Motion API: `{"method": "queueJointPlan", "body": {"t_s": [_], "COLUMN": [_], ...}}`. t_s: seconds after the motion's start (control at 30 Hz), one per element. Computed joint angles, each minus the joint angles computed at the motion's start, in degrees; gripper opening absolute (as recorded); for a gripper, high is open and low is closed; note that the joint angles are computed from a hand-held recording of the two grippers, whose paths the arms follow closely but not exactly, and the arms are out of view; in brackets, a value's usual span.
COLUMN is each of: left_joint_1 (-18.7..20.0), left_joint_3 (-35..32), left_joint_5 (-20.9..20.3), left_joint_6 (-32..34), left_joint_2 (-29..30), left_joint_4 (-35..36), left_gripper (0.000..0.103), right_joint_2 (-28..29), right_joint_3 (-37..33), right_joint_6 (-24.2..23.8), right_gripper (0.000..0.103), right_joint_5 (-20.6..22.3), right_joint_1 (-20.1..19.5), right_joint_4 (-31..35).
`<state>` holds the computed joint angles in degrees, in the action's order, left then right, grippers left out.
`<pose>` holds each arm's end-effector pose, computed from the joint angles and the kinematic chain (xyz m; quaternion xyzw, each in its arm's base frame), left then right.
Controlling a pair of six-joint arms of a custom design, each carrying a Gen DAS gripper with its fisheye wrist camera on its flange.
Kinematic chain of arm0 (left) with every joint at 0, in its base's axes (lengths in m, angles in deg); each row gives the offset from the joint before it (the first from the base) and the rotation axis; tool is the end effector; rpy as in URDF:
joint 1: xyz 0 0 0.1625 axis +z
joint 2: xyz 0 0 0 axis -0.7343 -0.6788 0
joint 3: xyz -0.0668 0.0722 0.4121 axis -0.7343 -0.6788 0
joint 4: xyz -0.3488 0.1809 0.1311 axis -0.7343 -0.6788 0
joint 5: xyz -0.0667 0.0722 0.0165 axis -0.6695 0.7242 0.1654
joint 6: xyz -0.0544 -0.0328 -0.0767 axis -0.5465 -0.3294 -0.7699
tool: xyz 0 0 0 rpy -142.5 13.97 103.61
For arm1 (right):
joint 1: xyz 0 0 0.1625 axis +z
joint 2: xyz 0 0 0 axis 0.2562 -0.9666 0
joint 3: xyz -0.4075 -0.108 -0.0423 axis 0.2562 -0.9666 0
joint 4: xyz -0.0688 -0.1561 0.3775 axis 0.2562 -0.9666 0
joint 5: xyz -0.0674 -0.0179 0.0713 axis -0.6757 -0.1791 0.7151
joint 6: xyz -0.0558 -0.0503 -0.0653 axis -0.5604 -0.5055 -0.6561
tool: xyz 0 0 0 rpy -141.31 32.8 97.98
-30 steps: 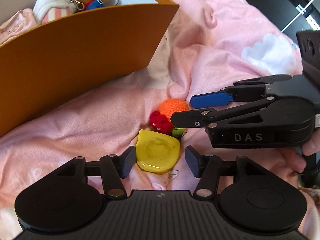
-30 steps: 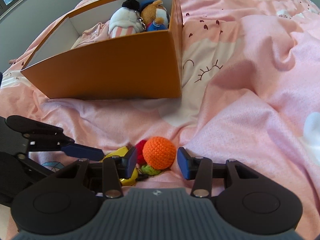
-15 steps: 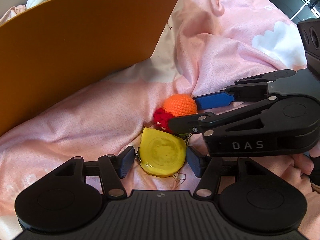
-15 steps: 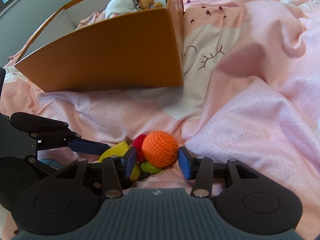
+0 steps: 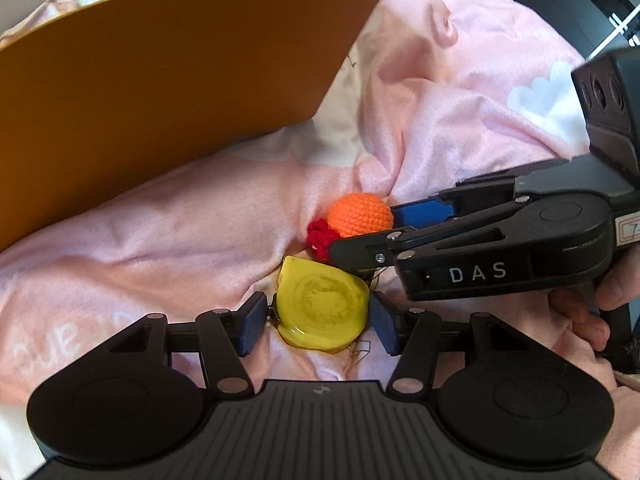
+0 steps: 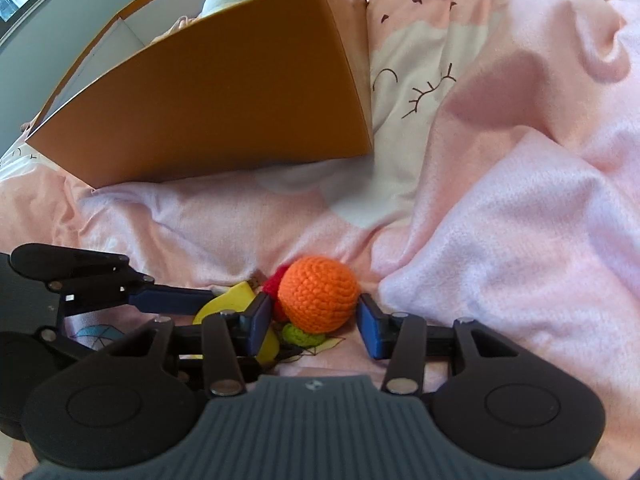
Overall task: Organize objects
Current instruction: 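Grasp the yellow round case with the left tool while the right tool grasps the orange knitted ball, then carry the yellow case and orange ball over the shoebox with both tools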
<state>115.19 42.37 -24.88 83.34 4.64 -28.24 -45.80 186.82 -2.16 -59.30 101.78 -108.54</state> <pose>-0.0655 -0.5799 0.2729 0.4475 0.8826 0.0887 0.1134 0.3290 -0.4991 0.0223 -0.0257 -0.9365 0.2422 0.2521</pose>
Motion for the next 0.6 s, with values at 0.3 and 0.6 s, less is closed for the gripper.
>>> {"method": "queueJointPlan", "body": {"t_s": [0.3,0.6], "left_joint_1": [1.3,1.81], "left_joint_3": [-1.67,-2.07], "left_joint_5": [-2.24,-6.75], "left_joint_6": [-1.83,-1.03], "left_joint_2": [-1.62,-2.25], "left_joint_4": [-1.06,-5.93], "left_gripper": [0.064,0.064], "right_joint_2": [-0.18,-0.21], "right_joint_3": [1.07,0.04], "right_joint_6": [-0.07,-3.21], "right_gripper": [0.043,0.043], "right_joint_5": [-2.92,-8.02], "right_joint_1": [1.78,4.44], "right_joint_4": [-4.28,-5.97]}}
